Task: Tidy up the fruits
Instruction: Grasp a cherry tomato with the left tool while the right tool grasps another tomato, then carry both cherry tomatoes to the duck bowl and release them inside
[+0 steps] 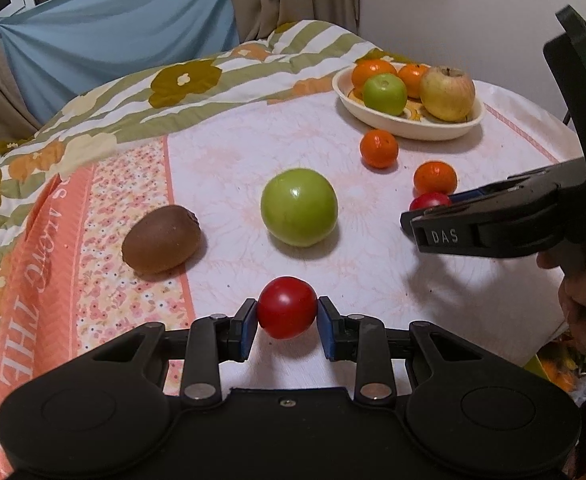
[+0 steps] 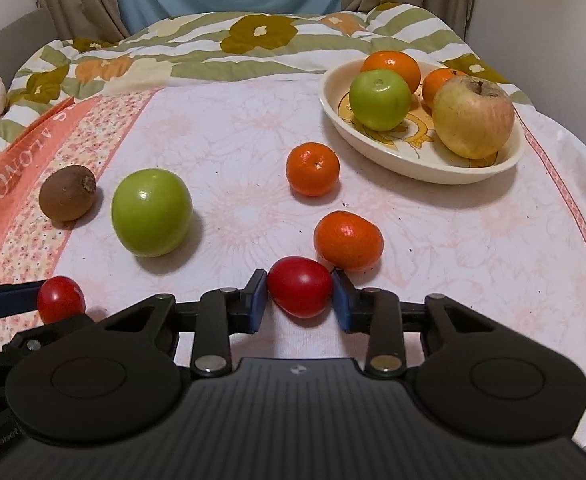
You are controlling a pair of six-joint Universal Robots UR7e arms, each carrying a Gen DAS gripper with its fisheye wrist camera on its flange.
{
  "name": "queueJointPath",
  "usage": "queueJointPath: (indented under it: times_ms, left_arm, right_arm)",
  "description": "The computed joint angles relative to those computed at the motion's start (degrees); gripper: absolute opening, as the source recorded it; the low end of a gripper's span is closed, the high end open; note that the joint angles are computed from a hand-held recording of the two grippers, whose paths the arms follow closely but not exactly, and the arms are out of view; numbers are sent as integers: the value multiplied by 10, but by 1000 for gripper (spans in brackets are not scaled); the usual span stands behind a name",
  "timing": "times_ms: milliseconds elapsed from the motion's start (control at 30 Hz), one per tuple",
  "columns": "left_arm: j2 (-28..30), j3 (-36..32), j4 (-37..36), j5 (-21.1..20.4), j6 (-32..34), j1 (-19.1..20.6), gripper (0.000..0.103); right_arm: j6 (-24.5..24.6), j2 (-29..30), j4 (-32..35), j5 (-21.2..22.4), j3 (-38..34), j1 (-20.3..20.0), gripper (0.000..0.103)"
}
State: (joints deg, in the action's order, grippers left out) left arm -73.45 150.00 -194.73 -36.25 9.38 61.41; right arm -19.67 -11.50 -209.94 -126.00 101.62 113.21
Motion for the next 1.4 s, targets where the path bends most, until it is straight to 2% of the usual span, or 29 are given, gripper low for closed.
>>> queueJointPath:
  times_ms: [367, 600, 800, 1033, 1400]
  left_arm:
    - [-48, -5, 45, 7, -7, -42, 35]
    - [-43, -39, 47, 13, 2, -61, 35]
    - [-4, -87, 43, 13, 9, -68, 35]
    - [73, -158, 31, -1, 29, -62, 35]
    - [205, -304, 44, -24, 56, -36, 35]
  right_arm:
    - [24, -46, 3, 5, 31, 29, 49]
    - [11, -92, 4, 15, 46, 30, 49]
    - [-18, -129, 18, 28, 46, 8, 49]
    - [-56, -164, 38, 47, 33, -31, 49]
    - [-121, -183, 118, 102, -45, -100, 49]
